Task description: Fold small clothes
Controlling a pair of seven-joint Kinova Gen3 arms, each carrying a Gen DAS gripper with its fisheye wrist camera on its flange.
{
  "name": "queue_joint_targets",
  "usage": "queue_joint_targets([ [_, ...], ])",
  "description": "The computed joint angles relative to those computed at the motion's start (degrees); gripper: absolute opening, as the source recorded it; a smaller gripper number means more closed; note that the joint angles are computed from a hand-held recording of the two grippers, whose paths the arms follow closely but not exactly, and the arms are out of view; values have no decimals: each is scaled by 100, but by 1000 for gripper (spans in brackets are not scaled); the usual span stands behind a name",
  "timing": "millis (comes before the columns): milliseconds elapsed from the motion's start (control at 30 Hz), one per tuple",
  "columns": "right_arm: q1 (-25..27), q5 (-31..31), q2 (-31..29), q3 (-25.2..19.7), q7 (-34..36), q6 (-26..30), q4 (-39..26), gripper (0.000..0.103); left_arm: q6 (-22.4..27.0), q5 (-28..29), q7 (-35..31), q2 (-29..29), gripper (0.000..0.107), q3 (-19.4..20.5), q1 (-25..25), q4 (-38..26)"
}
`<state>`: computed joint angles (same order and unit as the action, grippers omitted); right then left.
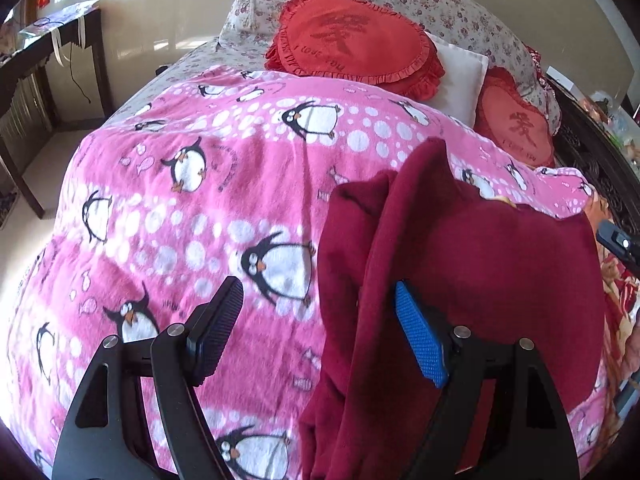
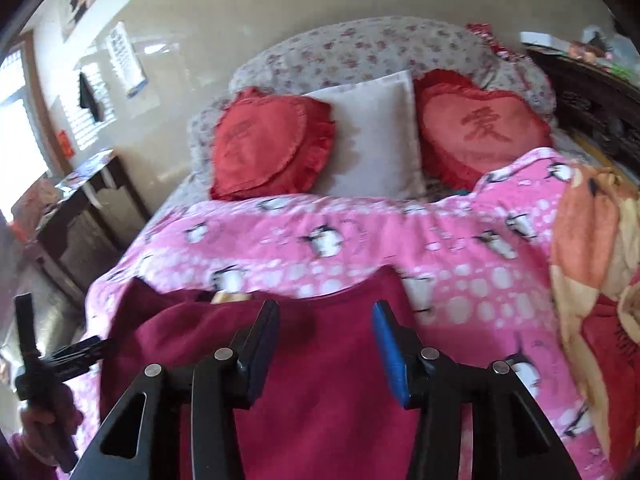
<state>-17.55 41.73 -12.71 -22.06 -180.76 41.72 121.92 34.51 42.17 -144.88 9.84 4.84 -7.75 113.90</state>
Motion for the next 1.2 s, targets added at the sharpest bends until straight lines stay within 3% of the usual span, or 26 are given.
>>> queue_joint_targets([
  [100, -258, 14, 518, -21, 322, -499, -355, 43, 215, 261, -457, -178, 79, -99, -242, 345],
  [167, -493, 254, 940, -38, 364, -573, -631, 34, 262, 255, -519, -241, 79, -208, -266, 514],
  [333, -970, 520, 2031, 174, 728, -757, -1496, 30, 256, 350, -706, -188, 79, -342, -334, 804],
  [533, -1272, 226, 3085, 537, 1469, -442, -2598, 30, 275, 547, -842, -81, 79, -324, -437, 895],
  [700, -1432, -316, 3830, 786, 2160, 180, -3472, 30, 251, 637, -887, -45, 79, -325, -437, 878],
  [833, -1585, -538, 3859, 1072, 2256, 144, -3529, 30, 199, 566, -844, -25, 79, -299, -412, 847],
  [1033, -1886, -924, 3283, 1422, 2140, -172, -3126, 31, 116, 750, -1071, -63, 79, -278, -453, 983],
  [1200, -2202, -1157, 3252, 1677, 2305, -207, -3201, 31, 147, 828, -1177, -89, 79, -310, -476, 1050],
])
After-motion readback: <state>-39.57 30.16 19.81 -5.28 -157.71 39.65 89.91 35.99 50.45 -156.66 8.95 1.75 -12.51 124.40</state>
